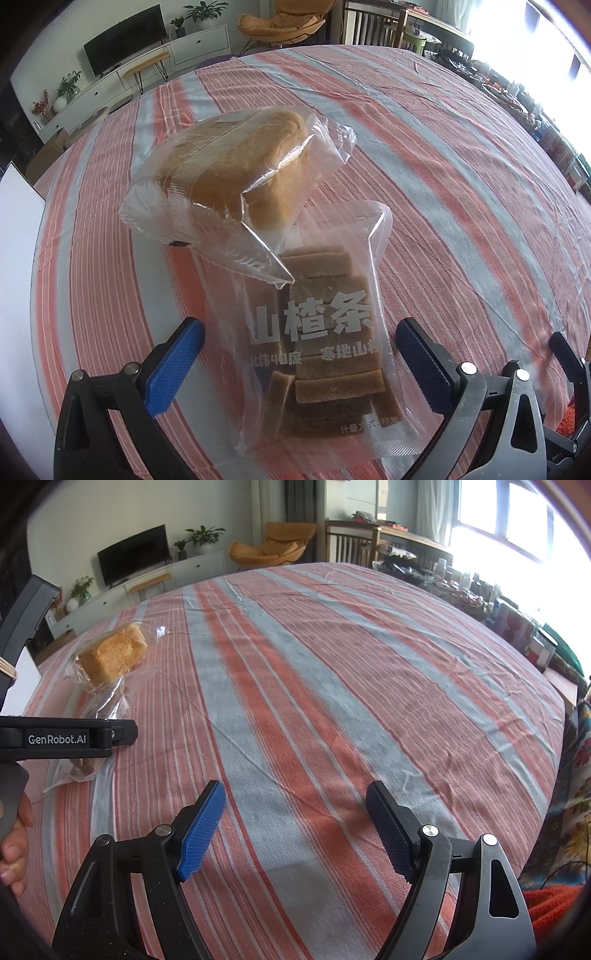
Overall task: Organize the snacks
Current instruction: 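Grasp the hawthorn bar bag with the left gripper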
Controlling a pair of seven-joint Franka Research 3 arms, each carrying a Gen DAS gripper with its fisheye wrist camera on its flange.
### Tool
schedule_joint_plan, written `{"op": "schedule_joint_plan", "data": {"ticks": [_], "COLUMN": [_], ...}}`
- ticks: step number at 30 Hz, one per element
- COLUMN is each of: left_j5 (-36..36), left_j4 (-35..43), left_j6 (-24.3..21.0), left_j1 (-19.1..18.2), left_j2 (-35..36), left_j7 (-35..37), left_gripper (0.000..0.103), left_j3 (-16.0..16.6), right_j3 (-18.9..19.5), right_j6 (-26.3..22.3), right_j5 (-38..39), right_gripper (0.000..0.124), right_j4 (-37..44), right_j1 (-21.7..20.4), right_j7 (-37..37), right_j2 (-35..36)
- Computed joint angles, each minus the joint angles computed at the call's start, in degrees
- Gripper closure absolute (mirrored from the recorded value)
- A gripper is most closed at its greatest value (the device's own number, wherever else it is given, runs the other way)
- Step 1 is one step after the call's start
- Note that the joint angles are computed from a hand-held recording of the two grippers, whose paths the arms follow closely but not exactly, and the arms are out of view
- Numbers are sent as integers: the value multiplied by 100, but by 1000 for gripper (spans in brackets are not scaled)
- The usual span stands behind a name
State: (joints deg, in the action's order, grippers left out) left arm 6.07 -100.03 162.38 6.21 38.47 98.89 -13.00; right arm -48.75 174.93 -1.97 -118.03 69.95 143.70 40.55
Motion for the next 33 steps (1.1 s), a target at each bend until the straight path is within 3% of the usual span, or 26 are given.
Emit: {"op": "schedule_joint_plan", "data": {"ticks": [6,24,26,28,33], "left_j5": [13,131,147,142,177], "left_j4": [-124,-355,-443,-626,-1330], "left_j6": [345,676,722,825,1214], "left_j1": [88,166,178,242,498], "left_j2": [18,-53,-114,-237,-628], "left_j7": [29,-162,-198,-227,-173], "left_gripper": [0,0,5,22,42], "left_j3": [-59,-72,-69,-103,-250], "right_j3": [0,-1,-2,-3,-4], "right_j6": [-2,-7,-7,-6,-6], "right_j5": [10,16,16,14,13], "right_gripper": [42,42,42,42,42], "right_j4": [2,8,8,6,4], "right_j1": [1,4,4,4,5], "right_j7": [-7,-8,-6,-7,-7], "right_j2": [2,6,6,5,4]}}
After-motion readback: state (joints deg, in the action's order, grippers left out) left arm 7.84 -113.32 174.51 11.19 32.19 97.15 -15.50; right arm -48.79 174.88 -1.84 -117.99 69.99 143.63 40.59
